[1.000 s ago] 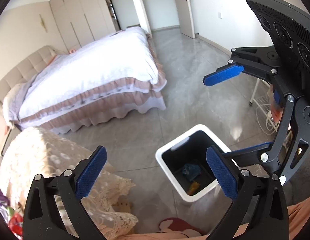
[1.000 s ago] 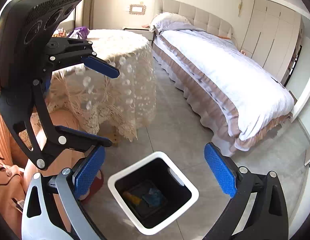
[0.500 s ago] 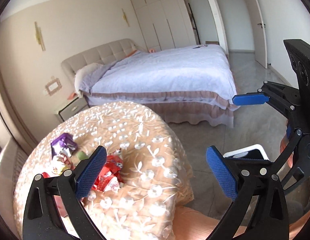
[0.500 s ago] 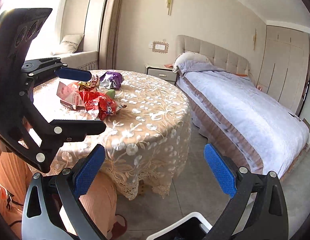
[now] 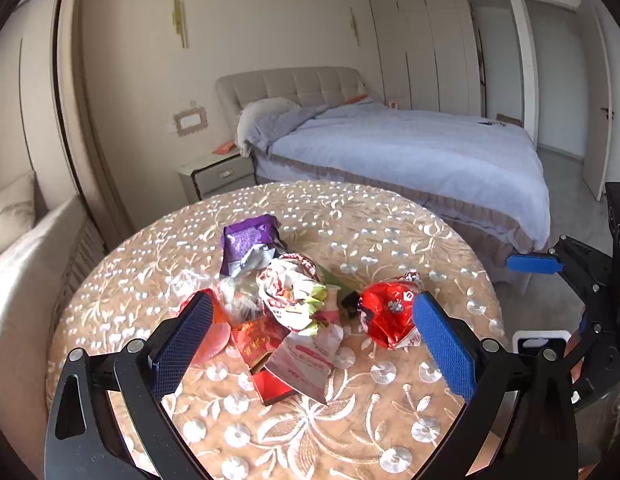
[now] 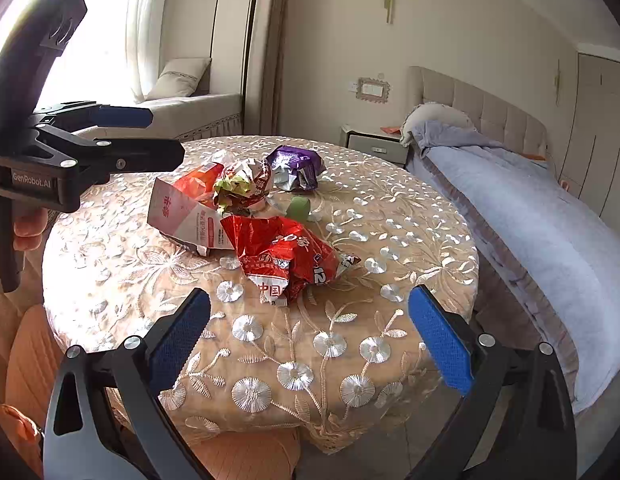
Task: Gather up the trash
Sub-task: 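Grasp the red wrapper with the right tool while the left tool grasps the white-red bag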
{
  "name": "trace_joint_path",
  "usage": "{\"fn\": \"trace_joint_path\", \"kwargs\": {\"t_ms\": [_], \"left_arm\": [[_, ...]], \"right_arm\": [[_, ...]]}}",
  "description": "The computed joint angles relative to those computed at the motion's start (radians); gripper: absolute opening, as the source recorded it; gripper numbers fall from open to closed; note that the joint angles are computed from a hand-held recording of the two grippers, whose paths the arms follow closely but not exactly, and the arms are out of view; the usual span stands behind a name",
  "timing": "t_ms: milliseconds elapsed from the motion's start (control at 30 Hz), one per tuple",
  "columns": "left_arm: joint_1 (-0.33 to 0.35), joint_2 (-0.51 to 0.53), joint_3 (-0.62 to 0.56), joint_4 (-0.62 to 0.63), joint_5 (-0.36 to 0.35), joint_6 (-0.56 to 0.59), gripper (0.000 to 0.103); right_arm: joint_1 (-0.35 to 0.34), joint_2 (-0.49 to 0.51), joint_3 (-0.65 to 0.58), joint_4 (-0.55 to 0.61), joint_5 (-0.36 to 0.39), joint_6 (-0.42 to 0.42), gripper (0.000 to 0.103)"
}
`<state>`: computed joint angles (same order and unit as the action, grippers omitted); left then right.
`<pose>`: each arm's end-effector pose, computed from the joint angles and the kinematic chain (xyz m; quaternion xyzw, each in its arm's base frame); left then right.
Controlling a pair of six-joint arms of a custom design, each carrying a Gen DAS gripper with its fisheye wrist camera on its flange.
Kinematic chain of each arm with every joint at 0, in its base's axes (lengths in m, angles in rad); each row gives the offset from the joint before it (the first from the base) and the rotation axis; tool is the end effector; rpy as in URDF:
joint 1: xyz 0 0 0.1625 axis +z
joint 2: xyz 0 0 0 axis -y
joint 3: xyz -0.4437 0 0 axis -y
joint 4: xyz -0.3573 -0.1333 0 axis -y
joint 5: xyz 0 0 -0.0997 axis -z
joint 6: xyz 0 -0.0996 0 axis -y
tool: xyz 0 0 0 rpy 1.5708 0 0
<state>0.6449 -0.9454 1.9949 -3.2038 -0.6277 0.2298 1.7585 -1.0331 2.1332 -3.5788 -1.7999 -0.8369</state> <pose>-0.3134 -0.5034 0.2185 0.3566 0.7861 -0.3893 0.3216 0.2071 -0.4972 0.2440 0.3940 -0.8028 0.3801 0.2363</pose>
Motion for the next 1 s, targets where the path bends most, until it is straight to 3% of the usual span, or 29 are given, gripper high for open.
{"fn": "trace_joint_path", "kwargs": {"t_ms": [167,533,600,633,733,800,1000], "left_arm": [[0.072,0.018,-0.102,0.111,-0.077,0.09,0.098],[0.181,0.056,-0.255,0.39,-0.254,0.066,0.097],[0.19,0.052,-0.267,0.435,-0.291,0.048,0.09],[0.192,0.052,-0.271,0.45,-0.299,0.041,0.072],[0.191,0.056,-0.261,0.433,-0.265,0.027,0.058],[0.194,0.043,-0.247,0.425,-0.289,0.006,0.057],[0.154,0.042,-0.201,0.342,-0.214,0.023,0.055]], "right_arm": [[0.007,0.045,-0.082,0.1,-0.017,0.025,0.099],[0.005,0.116,-0.278,0.403,-0.059,0.119,0.099],[0.003,0.122,-0.288,0.422,-0.052,0.133,0.093],[0.003,0.125,-0.288,0.417,-0.054,0.132,0.091],[0.003,0.123,-0.272,0.382,-0.052,0.12,0.08],[-0.001,0.112,-0.26,0.379,-0.044,0.135,0.074],[-0.012,0.08,-0.225,0.326,-0.009,0.177,0.068]]}}
